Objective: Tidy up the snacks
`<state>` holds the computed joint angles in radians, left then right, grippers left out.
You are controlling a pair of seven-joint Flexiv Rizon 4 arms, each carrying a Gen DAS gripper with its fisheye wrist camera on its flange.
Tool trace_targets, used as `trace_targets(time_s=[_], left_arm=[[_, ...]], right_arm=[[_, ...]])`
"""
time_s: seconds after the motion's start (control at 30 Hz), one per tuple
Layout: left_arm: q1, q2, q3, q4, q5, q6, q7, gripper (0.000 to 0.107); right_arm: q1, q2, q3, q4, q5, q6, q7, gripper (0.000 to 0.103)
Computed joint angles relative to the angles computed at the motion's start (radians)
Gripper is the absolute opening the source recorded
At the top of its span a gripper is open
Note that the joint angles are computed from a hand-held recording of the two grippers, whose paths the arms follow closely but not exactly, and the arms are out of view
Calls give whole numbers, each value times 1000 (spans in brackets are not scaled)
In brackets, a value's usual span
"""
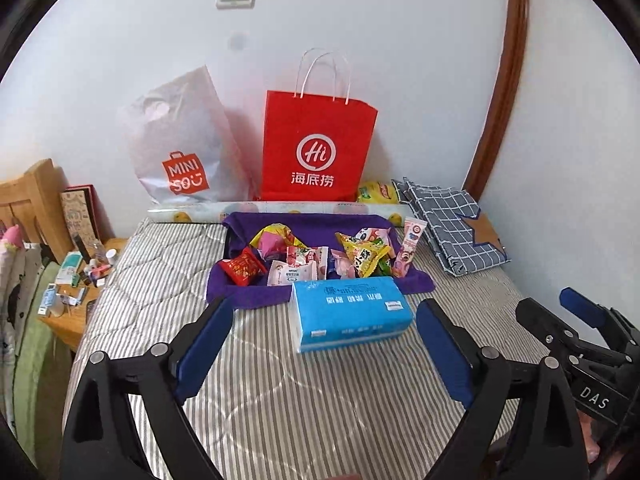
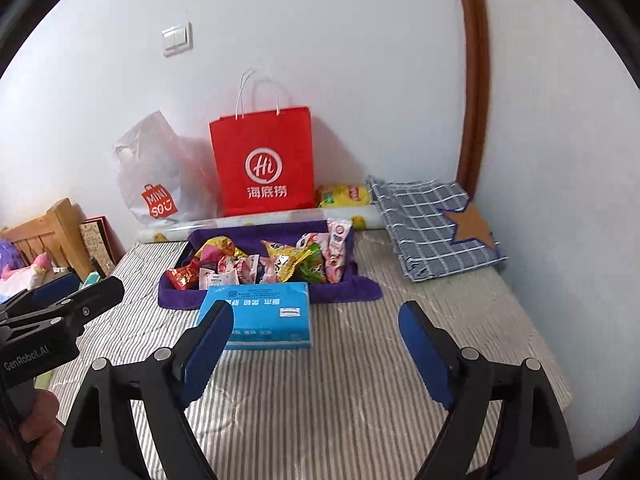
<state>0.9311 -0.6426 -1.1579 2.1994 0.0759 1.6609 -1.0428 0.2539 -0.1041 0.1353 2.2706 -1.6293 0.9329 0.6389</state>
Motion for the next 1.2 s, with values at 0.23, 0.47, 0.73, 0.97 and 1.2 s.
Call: trace_targets(time_s=[0.23,0.47,0.73,0.97,1.2], left_arm=[[97,36,-78,77,60,53,-37,94],[145,68,-107,113,116,91,-82,95],[153,62,-108,115,130,88,-106,95],[156,61,-108,116,132,82,-107,95],[155,66,-107,120,134,87,-113,95]], right_arm=[[24,71,32,57,20,-56,20,95],[40,110,54,85,35,-94,42,95],[48,128,62,99,53,-118,49,95],[60,130,68,103,73,-137,42,95],[66,128,69,100,79,-139,35,95]])
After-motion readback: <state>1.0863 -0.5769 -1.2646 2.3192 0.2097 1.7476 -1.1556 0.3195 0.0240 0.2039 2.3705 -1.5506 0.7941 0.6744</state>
